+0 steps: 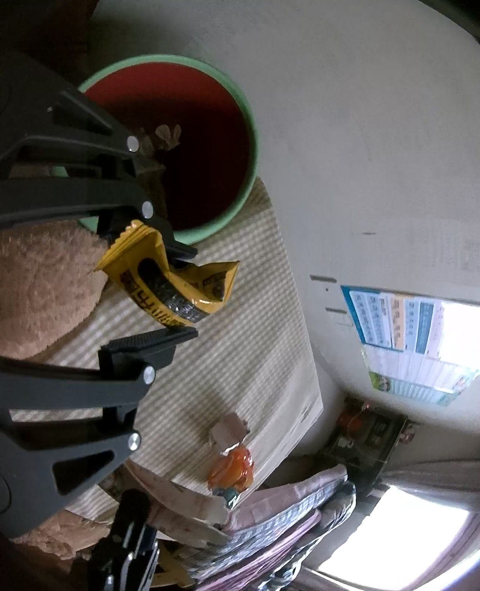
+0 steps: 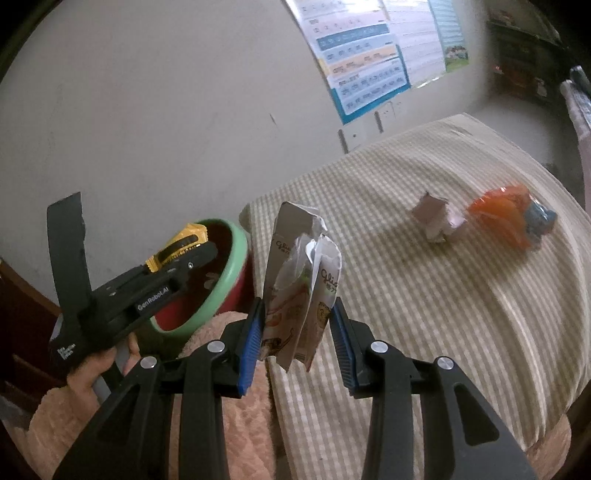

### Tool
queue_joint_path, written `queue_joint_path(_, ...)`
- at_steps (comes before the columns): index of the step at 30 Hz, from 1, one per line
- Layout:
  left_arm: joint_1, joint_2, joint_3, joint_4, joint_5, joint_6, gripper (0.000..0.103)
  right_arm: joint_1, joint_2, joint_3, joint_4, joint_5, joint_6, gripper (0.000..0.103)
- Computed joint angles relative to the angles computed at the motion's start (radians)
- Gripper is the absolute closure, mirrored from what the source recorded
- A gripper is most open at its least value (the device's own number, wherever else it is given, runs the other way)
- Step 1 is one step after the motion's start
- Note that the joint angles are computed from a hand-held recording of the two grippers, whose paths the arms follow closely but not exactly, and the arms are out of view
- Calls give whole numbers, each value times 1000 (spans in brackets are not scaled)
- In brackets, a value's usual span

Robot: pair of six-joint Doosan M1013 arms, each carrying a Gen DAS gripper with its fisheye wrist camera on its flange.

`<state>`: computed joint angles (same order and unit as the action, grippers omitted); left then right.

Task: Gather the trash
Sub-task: 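Carry the yellow and white wrappers over the green bucket and open both tools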

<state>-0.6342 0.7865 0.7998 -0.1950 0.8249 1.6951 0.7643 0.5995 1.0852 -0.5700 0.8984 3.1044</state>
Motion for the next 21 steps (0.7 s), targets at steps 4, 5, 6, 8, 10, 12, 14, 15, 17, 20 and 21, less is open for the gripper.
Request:
queue_joint_path(4, 9, -6, 12, 26, -16, -29, 67, -6, 33, -67, 25, 18, -95, 67)
queue_joint_path(5, 12, -8, 15, 31, -19, -37, 67, -8, 41, -83, 33, 17, -116, 67)
queue_joint_path(6, 16, -9, 17, 35, -21, -44, 67, -10, 48, -96, 41, 17, -133, 67)
queue_joint_path(8, 22, -13, 23, 42, -27, -56, 67, -14, 70, -136, 63, 25, -181, 67)
queue_joint_path(10, 30, -16, 30, 56, -34, -77, 67, -18, 92, -177, 86, 35, -228, 67)
queue_joint_path(12, 37, -15, 31, 69, -36, -100, 67, -21, 110, -208, 105, 42, -263, 67)
queue_joint_path(14, 46, -15, 35, 86, -37, -128, 67, -24, 133, -250, 129, 55, -308, 67)
queue_joint_path(15, 50, -15, 37, 95, -36, -145, 67, -24, 143, -267, 138, 60, -325, 67)
queue_joint_path(17, 59, -15, 42, 111, -35, -175, 67, -27, 169, -313, 161, 76, -366, 67)
queue_joint_path(20, 73, -17, 52, 129, -35, -217, 67, -34, 205, -373, 197, 86, -415, 67)
queue_joint_path(21, 78, -17, 55, 138, -36, -232, 67, -37, 215, -389, 211, 87, -429, 67)
